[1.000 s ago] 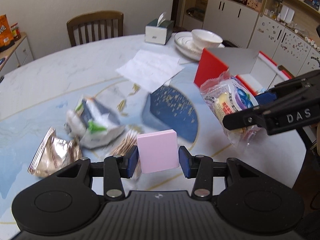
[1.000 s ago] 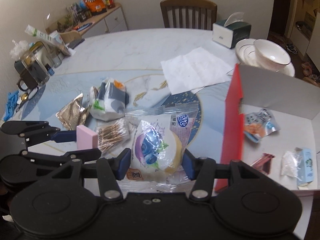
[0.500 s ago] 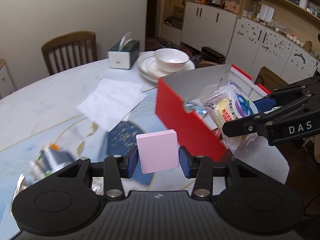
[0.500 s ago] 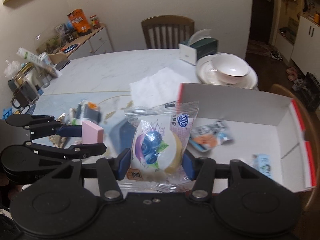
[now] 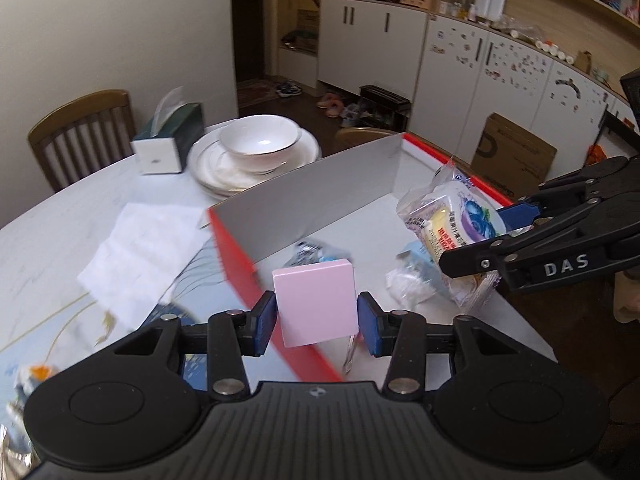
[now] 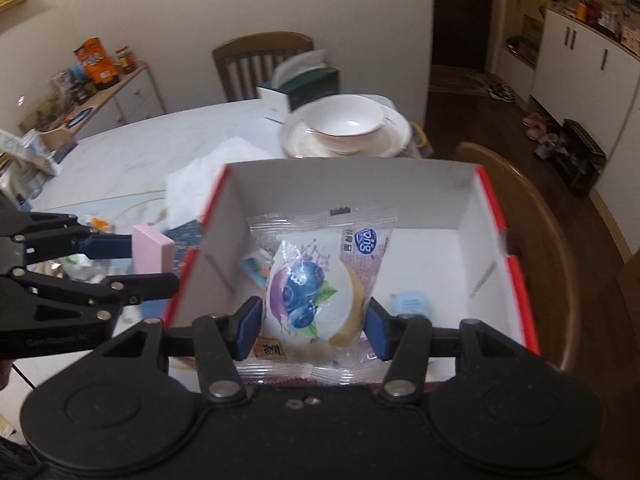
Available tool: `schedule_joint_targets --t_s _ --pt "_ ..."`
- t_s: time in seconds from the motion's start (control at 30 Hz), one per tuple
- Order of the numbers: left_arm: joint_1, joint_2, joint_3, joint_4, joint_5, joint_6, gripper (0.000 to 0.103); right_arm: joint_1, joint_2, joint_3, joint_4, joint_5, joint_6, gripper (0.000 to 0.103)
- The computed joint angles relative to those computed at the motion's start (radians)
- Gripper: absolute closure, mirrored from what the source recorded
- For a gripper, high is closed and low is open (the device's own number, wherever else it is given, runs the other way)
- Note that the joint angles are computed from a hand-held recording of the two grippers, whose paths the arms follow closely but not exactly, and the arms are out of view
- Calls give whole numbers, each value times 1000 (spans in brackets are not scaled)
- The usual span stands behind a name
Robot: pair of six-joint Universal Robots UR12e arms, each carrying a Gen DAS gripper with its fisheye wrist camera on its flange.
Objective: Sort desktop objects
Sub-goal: 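Carry the pink pad and bread bag with both grippers into the box, then open the left gripper to drop the pink pad while the right gripper releases the bread bag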
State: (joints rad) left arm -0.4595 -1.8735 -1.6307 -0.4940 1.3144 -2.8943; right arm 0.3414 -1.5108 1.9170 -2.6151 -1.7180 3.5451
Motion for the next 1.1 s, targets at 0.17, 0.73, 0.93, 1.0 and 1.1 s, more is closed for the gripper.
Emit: schedule_joint_targets --t_s 0.17,0.73,0.93,1.0,1.1 --pt "-24 -46 65 -47 1 22 60 -36 -4 16 5 11 -4 50" --pt "-67 -195 260 -234 67 99 60 -122 85 -44 94 106 -107 50" --pt "-73 -229 302 -298 92 106 60 -129 120 -78 136 113 -140 50" --pt "-72 -238 314 -319 93 100 60 -131 130 -88 149 114 -148 50" --pt "-70 -249 331 -357 88 91 60 -137 142 -104 183 136 -158 50"
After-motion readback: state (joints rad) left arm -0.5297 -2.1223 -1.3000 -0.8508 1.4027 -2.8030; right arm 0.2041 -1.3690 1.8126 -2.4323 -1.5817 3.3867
